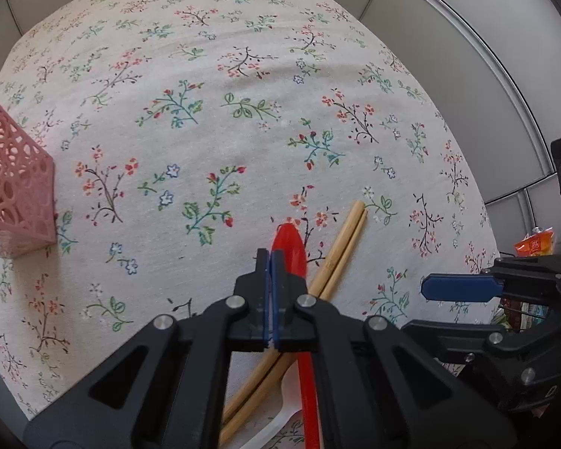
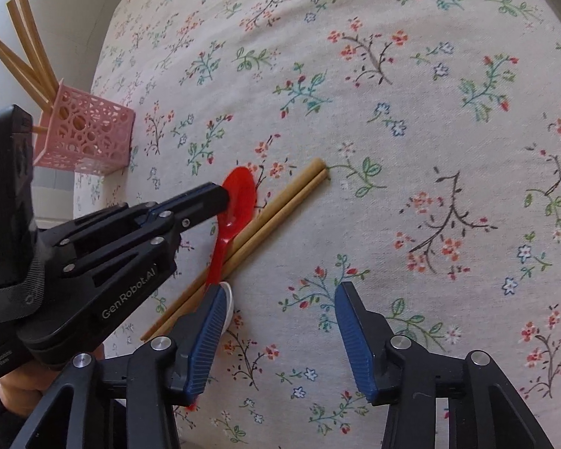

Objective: Organize utensils
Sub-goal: 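Grasp the red spoon with the left tool while the right tool grasps the white spoon, then lift both spoons and carry them over the pink holder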

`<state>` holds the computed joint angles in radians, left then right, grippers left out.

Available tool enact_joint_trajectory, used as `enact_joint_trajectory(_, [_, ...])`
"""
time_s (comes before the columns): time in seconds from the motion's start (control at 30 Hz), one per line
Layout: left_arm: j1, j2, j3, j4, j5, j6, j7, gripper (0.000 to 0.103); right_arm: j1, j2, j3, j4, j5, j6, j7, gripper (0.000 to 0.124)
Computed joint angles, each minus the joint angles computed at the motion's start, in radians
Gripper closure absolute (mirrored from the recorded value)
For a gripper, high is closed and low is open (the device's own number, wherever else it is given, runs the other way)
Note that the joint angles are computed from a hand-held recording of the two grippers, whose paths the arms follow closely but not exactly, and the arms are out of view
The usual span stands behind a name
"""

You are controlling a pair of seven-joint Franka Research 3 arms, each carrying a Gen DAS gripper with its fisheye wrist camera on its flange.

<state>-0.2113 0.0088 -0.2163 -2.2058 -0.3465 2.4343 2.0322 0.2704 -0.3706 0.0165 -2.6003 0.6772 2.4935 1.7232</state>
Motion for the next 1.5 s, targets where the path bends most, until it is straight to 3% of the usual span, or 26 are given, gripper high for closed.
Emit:
enact_joint_trajectory(0.27, [0.014, -0.081, 0.036, -0.057, 0.035, 0.027, 0.021, 0.102, 0.044, 0.078, 0.010, 0.041, 0.063, 0.007, -0.061, 0.071])
enact_joint_trajectory(0.47, [0.024, -0.089, 0.054, -0.060, 0.039, 0.039, 0.020, 0.102, 0.076, 0.139, 0.017, 0.069, 0.162, 0.006, -0.147, 0.096])
enact_joint_trajectory(0.53, [0.027, -0.102, 0.057, -0.074, 0.047, 0.051, 0.018, 0.102, 0.078, 0.152, 0.024, 0.075, 0.177, 0.007, -0.163, 0.114])
enact_joint_trajectory(0.67, [0.023, -0.139, 0.067, -0.106, 0.046, 0.083, 0.017, 0.102, 0.076, 0.151, 0.040, 0.076, 0.168, 0.032, -0.160, 0.119])
enact_joint_trajectory(0.8, [0.008, -0.215, 0.092, -0.159, 0.022, 0.157, 0.039, 0.102, 0.065, 0.087, 0.075, 0.053, 0.051, 0.107, -0.073, 0.121])
enact_joint_trajectory(0.97, [-0.039, -0.326, 0.147, -0.230, -0.025, 0.304, 0.089, 0.102, 0.010, -0.006, 0.153, 0.044, -0.245, 0.186, 0.136, 0.121])
enact_joint_trajectory(1.17, [-0.139, -0.396, 0.239, -0.274, -0.058, 0.478, 0.128, 0.102, -0.069, -0.094, 0.217, 0.049, -0.489, 0.239, 0.321, 0.121])
enact_joint_trajectory(1.5, [-0.267, -0.446, 0.366, -0.302, -0.014, 0.662, 0.076, 0.102, -0.168, -0.149, 0.284, 0.086, -0.720, 0.287, 0.498, 0.121])
